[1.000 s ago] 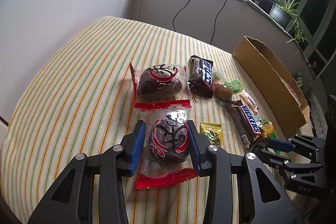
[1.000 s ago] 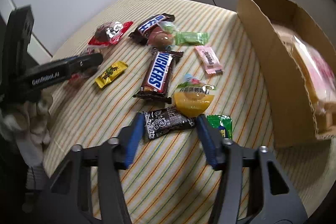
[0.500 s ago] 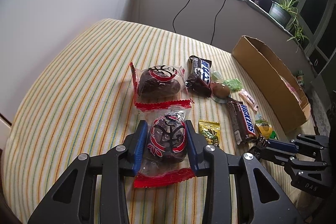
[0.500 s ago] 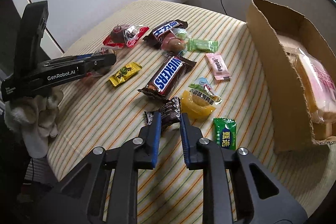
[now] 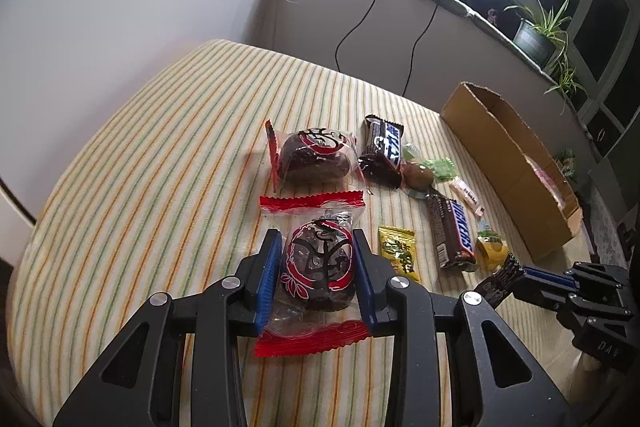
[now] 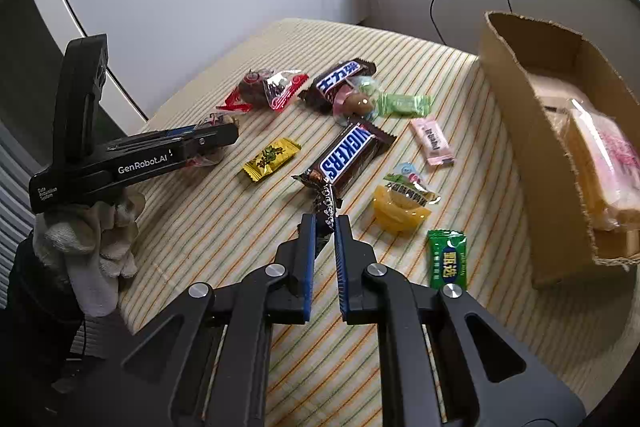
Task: Organize snacks
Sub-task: 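Carry the red-wrapped cake into the box with the left gripper and release it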
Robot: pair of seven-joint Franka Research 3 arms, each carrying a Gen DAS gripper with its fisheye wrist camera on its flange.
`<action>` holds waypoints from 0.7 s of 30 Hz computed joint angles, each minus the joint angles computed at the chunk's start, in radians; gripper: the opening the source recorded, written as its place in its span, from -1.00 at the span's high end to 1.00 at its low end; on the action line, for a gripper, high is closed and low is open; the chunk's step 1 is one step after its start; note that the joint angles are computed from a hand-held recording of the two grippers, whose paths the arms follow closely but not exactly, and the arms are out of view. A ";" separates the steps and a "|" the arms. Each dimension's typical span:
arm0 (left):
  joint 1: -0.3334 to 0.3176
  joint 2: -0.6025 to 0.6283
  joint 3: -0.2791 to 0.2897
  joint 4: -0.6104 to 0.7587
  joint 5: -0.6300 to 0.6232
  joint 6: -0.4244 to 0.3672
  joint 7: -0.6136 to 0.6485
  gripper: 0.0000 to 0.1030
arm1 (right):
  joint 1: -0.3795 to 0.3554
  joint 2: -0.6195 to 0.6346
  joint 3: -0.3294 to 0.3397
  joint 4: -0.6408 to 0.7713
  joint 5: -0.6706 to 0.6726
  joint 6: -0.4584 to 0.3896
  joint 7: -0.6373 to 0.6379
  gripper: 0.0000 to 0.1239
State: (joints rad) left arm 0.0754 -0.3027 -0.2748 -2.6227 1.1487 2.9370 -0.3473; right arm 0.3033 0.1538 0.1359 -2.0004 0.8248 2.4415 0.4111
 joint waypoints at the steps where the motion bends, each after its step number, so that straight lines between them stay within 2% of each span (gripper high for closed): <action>1: -0.001 -0.006 0.000 -0.003 -0.002 -0.002 -0.001 0.37 | -0.003 -0.004 -0.001 0.000 0.007 -0.008 -0.003 0.85; 10: -0.002 -0.029 -0.017 0.033 -0.003 -0.013 0.016 0.37 | -0.022 -0.044 -0.017 0.001 0.083 -0.027 -0.052 0.85; 16: -0.008 0.041 -0.016 0.141 0.044 -0.011 0.032 0.37 | -0.043 -0.052 -0.035 0.023 0.129 -0.029 -0.073 0.85; 21: -0.046 0.143 0.013 0.267 0.084 -0.014 0.066 0.37 | -0.067 -0.037 -0.049 0.057 0.150 -0.018 -0.067 0.85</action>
State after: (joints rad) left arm 0.0293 -0.1594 -0.2614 -2.3556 1.2331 2.9234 -0.2817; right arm 0.2368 0.1172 0.0872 -1.9438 0.9750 2.4236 0.3440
